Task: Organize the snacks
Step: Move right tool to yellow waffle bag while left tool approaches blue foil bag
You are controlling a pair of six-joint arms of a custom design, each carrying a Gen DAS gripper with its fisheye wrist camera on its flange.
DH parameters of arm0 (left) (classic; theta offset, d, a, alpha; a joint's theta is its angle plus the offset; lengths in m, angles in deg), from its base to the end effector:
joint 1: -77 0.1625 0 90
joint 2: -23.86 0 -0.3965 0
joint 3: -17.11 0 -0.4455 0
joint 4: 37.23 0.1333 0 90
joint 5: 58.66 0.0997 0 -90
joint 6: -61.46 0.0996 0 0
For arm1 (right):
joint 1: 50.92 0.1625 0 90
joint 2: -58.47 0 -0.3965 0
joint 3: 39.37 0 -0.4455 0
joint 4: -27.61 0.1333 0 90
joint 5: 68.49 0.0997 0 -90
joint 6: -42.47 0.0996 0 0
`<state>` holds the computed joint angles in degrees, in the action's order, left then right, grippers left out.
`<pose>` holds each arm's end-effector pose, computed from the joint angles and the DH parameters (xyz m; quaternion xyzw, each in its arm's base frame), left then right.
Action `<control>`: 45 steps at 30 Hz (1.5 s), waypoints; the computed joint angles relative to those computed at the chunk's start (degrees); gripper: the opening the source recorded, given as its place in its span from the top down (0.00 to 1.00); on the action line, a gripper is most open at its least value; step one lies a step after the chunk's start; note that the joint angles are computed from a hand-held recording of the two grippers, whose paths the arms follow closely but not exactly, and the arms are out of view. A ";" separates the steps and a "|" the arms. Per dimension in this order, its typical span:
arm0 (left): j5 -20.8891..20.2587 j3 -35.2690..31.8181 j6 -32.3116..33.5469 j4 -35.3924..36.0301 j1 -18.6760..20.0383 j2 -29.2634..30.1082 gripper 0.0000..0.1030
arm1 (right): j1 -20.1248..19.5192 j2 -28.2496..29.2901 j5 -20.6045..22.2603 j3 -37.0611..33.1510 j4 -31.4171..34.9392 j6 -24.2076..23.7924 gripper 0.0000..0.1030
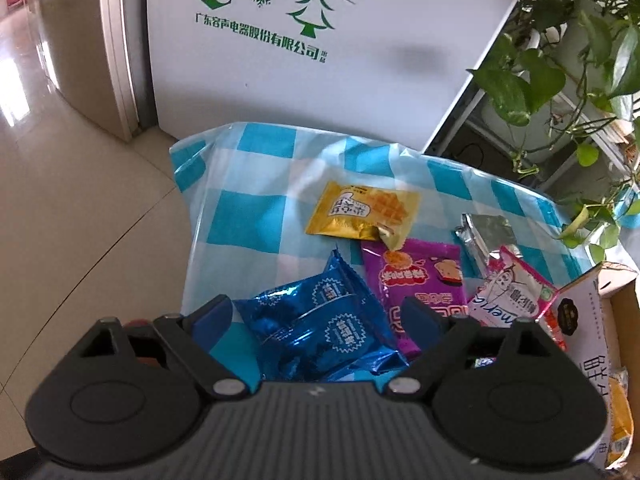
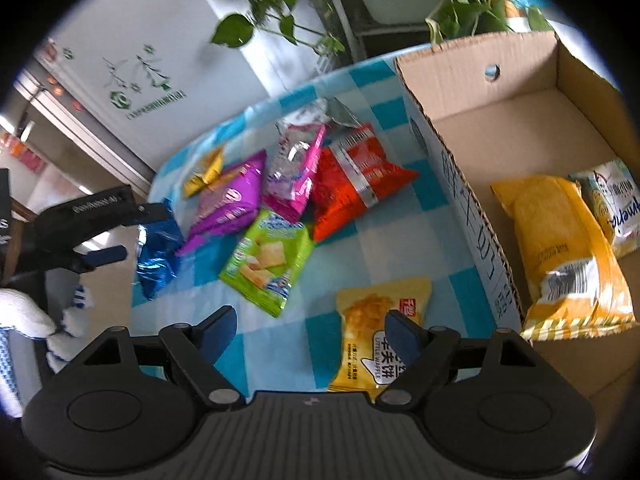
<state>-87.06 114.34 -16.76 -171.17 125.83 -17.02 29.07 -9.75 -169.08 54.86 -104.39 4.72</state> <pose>-0.2510 -0.6226 -0.0165 -0.2188 0.8273 -0.3926 0.3370 -0.0033 -0.6801 0.2687 0.2239 -0.9604 0.0896 0.1396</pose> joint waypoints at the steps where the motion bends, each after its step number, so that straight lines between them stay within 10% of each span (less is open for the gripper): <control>1: -0.05 -0.19 -0.22 0.42 0.12 0.08 0.11 | 0.29 0.19 -1.48 0.44 -1.33 0.01 0.16; 16: -0.78 -3.72 0.68 3.43 1.07 3.21 0.09 | 3.50 3.25 -15.03 8.35 -23.63 -10.69 0.16; 23: 0.39 -2.10 3.08 1.33 0.45 2.73 0.16 | 3.52 4.49 -16.57 7.69 -20.98 -9.15 0.19; 32: -0.65 2.94 9.93 -5.88 -1.15 0.59 0.21 | 1.52 1.47 -4.93 4.81 -7.55 -4.87 0.25; 45: -0.51 2.60 7.88 -5.49 -1.14 0.39 0.15 | 2.41 3.88 -10.65 4.57 -10.66 -3.00 0.21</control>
